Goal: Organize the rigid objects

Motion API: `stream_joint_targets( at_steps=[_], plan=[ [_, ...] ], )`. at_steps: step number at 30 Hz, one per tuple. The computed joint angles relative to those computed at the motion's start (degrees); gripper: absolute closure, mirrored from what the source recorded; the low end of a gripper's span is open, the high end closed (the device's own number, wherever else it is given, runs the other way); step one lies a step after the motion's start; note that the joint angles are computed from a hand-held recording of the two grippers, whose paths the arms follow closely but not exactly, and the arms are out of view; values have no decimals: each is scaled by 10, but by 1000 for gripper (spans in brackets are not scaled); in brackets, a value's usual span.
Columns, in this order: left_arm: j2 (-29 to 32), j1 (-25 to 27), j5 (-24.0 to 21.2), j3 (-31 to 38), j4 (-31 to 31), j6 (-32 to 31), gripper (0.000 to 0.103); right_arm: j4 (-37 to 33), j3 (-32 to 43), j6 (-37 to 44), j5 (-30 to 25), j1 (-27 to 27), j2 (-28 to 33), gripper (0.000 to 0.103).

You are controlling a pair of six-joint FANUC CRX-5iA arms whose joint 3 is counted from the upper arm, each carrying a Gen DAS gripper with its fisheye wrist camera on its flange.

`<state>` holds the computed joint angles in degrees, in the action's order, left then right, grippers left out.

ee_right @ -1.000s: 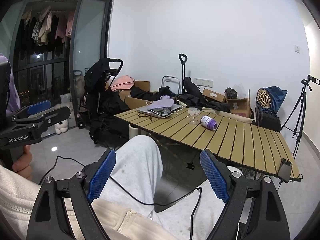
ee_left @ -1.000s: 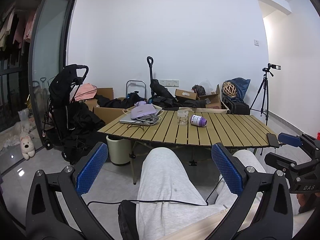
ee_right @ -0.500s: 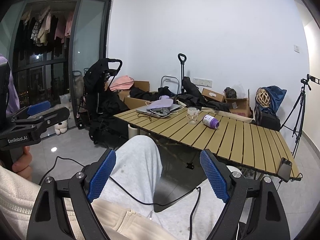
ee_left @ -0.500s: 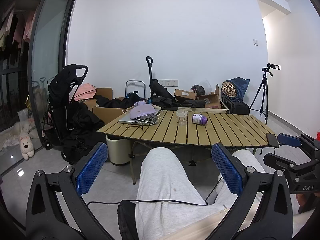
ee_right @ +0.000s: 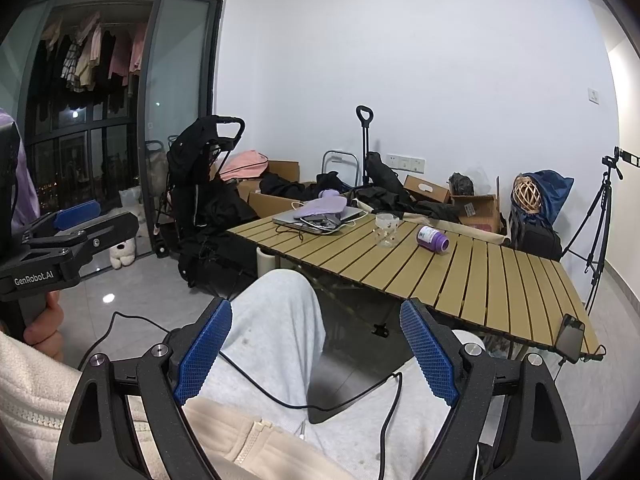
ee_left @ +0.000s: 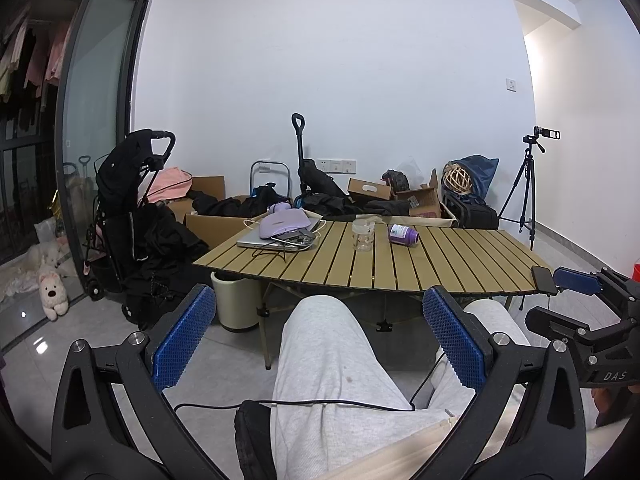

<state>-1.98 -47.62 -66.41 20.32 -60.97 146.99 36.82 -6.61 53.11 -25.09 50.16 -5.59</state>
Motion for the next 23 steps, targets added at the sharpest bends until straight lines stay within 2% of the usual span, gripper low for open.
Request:
stream_joint_targets(
  at_steps=[23],
  plan=[
    [-4,-2,3,-6,0,3,0,10,-5,-12,-2,4,-1,13]
  ],
)
